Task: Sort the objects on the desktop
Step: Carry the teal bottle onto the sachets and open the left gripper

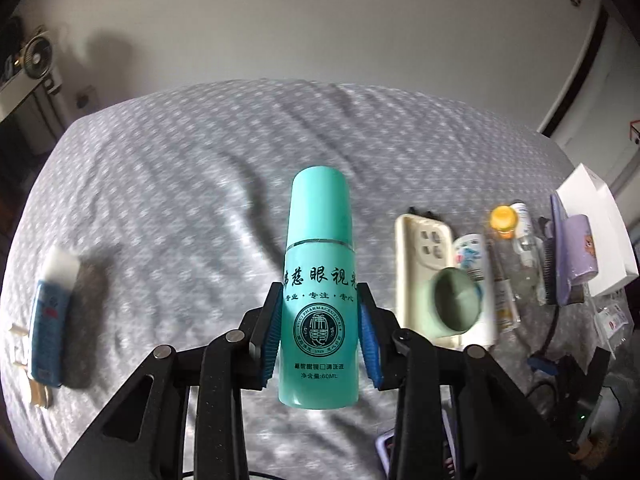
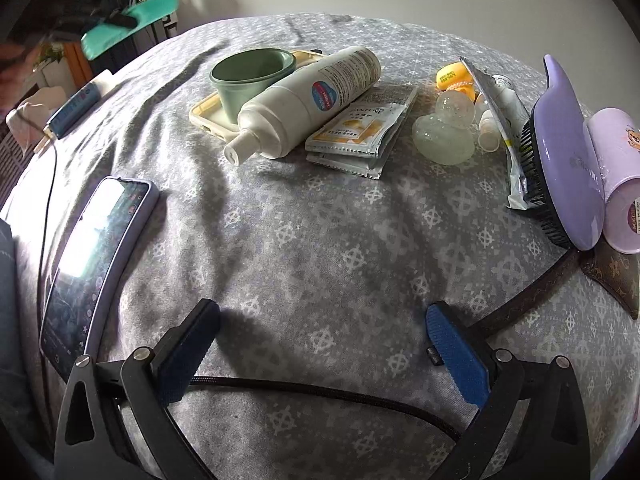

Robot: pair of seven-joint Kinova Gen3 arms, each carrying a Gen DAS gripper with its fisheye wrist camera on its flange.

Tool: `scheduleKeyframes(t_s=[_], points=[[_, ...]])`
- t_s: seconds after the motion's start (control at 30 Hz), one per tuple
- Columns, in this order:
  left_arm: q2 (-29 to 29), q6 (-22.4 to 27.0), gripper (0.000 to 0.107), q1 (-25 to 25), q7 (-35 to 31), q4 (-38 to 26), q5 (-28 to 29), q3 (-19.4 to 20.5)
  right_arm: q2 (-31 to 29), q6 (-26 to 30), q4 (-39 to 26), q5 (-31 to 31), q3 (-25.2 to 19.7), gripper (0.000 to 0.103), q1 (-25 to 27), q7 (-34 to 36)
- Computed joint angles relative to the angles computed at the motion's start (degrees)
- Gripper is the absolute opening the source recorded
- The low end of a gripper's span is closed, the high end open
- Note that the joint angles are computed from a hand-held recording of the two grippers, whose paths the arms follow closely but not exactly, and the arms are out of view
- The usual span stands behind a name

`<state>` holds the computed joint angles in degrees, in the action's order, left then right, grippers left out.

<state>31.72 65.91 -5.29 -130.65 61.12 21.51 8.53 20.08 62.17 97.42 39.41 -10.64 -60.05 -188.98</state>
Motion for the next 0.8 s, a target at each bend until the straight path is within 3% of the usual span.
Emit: scheduleKeyframes(t_s=[0.33,0.6,0.63,0.7,0.73,0.8], points=[[-0.2,-0.6,0.033,15.0,4.4,1.9,-3.4,2.7,-0.1,-0.2,0.2,0.2,0.0,0.103,0.0,-0.3],[1.0,-0.3,0.034,21.5,6.4,2.9,-7.0,3.1,-0.3,-0.5,0.6,0.4,-0.1,0.103,-0.1,-0.8],[0.8,-0.2,0.037,21.5,6.2,3.2,-6.9,3.2,-0.3,-0.6,0.7,0.5,-0.1,0.103,-0.1,-0.8],[-0.3,-1.0,0.06,20.8,5.6,4.3,-7.1,3.6,-0.4,-0.6,0.8,0.5,-0.2,0.103,0.0,-0.9],[-1.7,-2.8,0.081,20.3,4.4,6.0,-6.4,3.2,-0.4,-0.7,0.8,0.5,-0.2,0.103,-0.1,-1.0],[-4.6,-6.0,0.085,16.7,0.5,9.4,-3.6,4.1,-0.6,-0.6,1.0,0.5,-0.3,0.103,-0.1,-1.1]])
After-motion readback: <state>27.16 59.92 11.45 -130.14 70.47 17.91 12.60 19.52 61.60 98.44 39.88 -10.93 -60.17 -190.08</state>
